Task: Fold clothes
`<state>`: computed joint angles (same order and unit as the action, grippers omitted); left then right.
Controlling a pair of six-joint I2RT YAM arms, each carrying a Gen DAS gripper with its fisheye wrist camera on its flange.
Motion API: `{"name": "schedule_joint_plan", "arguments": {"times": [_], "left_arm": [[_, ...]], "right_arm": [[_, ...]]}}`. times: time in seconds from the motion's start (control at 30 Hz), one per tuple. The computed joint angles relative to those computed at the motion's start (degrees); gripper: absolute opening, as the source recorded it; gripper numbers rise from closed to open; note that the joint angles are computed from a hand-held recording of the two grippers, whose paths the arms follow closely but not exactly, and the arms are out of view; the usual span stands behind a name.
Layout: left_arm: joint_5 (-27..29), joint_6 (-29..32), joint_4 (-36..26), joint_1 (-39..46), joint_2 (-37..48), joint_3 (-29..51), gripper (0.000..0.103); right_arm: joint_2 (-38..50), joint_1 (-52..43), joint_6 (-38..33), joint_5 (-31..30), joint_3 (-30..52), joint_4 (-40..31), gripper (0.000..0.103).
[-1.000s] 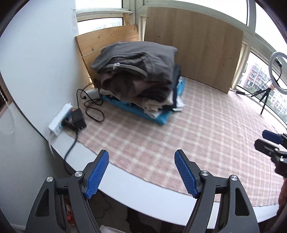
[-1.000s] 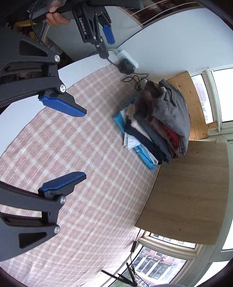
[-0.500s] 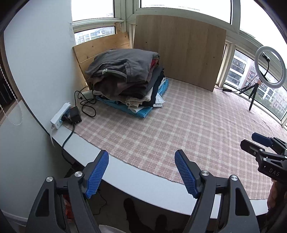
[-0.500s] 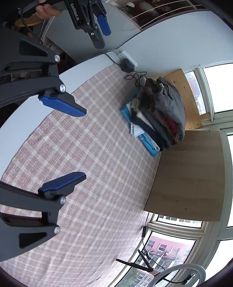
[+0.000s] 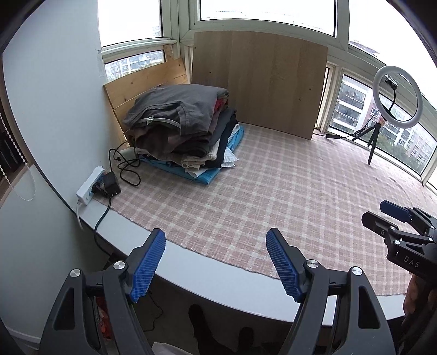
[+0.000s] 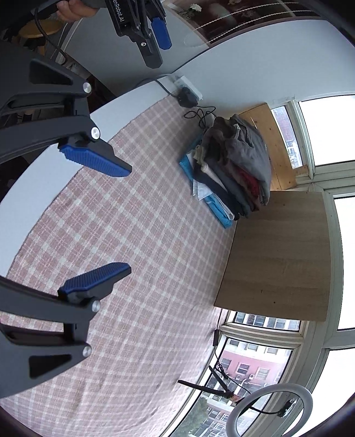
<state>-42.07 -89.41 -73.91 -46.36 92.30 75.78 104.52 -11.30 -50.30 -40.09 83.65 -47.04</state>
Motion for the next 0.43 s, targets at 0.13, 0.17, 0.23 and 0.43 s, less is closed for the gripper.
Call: {"name": "schedule_joint_plan", "arguments": {"times": [0.13, 0.17, 0.23, 0.43], "left_arm": [[0.56, -0.03, 0.61, 0.3, -0.6, -1.14, 0.074], [0.63, -0.07, 0.79, 0.34, -0.76, -1.41, 0.074], [0.65, -0.05, 0.67, 0.47, -0.81, -1.53, 0.074], [-0.9, -1.29, -1.02, 0.3, -0.35, -0.91, 0.075]], "right_arm": [[0.28, 0.29, 0.15, 0.22, 0.14, 0.25, 0.064], [0.24, 0.42, 0.2, 0.33, 0.05, 0.42, 0.064], [0.14, 0.67, 0.31, 0.53, -0.17, 0.74, 0.064], [0.18, 1.16, -0.14, 1.17, -0.23, 0.86, 0.064]]}}
